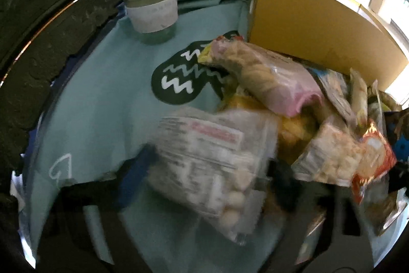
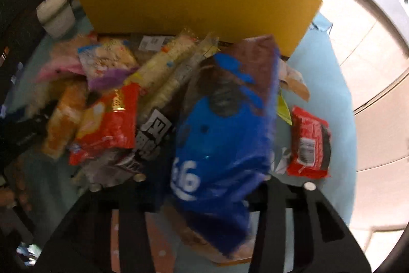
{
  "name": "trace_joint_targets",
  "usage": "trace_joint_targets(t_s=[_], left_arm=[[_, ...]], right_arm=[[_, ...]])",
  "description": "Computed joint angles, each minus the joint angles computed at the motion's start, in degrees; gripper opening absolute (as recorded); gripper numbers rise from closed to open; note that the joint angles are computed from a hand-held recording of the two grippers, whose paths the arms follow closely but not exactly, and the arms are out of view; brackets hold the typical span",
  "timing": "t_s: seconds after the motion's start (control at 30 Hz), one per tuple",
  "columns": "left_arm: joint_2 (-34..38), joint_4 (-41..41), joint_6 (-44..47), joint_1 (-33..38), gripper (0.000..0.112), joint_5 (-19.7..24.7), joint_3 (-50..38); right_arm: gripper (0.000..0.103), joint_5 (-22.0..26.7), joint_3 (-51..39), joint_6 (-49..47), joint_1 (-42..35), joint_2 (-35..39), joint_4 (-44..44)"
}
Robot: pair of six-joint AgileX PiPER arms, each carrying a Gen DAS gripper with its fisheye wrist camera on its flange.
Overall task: Organize snacks
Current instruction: 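Grasp the clear puff bag with left tool while right grasps blue cookie bag, then carry both bags into the yellow box and open both tools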
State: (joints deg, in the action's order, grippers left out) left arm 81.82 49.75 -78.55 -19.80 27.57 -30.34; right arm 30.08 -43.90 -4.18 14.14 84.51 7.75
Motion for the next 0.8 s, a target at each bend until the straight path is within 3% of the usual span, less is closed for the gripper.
trace_joint_targets(t_s=[0.03,0.07,0.2,0.4,0.57,0.8], left_arm=[[-0.55,0.71,-0.60,-0.49,0.055,0.77,0.57],[-2.07,0.60,-0.06,0.34,0.051,-0.74,1.92],[-8.45,-7.43,8.71,5.09,0.044,-6.66,5.72],[-14.13,-14.91,15.99,6.30,0.040,-5.94,6.80],[-17.62,-17.16,17.80,5.92,0.039,-3.03,5.00],[-23.93,-11.74,11.86,-4.07,0.039,7.51,-1.03]], right_arm=[[0.034,0.73,0.13,-3.16,-1.92,-0.72,3.48],[0.033,1.09,0.32,-4.59,-2.92,-1.29,4.67],[0.030,0.97,2.28,-5.15,-3.64,-5.22,4.29],[0.030,1.73,3.03,-7.48,-4.35,-9.49,7.07],[0.030,4.09,4.20,-10.71,-6.48,-14.58,9.17],[0.030,7.08,1.19,-12.33,-8.28,-17.28,11.25]])
